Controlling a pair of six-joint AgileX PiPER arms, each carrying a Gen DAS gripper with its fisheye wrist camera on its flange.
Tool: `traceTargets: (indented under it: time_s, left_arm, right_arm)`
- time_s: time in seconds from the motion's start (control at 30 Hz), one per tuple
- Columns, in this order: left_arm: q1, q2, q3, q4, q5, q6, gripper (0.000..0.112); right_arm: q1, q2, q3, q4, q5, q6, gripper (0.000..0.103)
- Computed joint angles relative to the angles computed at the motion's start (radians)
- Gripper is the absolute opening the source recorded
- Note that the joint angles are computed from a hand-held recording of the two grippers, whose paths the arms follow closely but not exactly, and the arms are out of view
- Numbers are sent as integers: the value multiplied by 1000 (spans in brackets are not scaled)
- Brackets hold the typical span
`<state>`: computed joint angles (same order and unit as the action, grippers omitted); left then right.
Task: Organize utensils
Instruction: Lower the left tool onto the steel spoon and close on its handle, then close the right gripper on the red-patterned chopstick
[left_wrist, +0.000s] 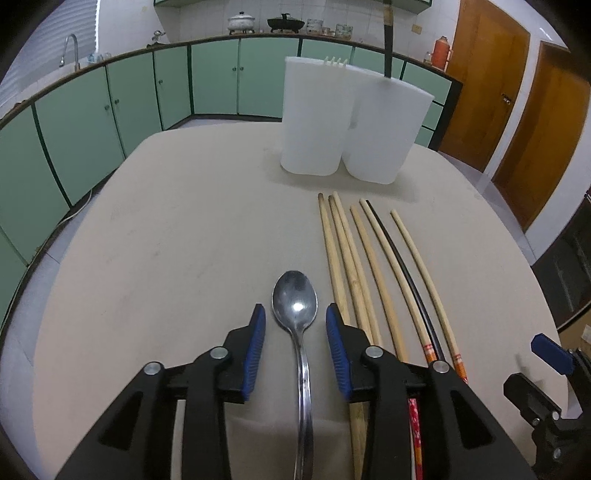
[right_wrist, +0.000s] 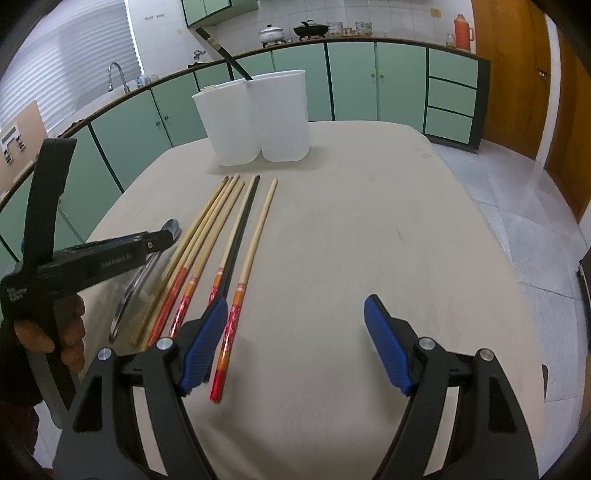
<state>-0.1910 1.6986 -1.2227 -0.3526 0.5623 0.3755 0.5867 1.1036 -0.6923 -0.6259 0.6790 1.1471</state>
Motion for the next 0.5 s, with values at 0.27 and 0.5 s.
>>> traceTargets:
  time_s: [0.27, 0.5]
  left_arm:
    - [2, 54, -52, 5, 3, -5, 34]
    - [7, 34, -15, -23, -29, 44, 28]
  right_arm:
    - [-65, 52, -23, 53, -58, -67, 74]
    - [-62, 41, -7, 91, -52, -128, 68]
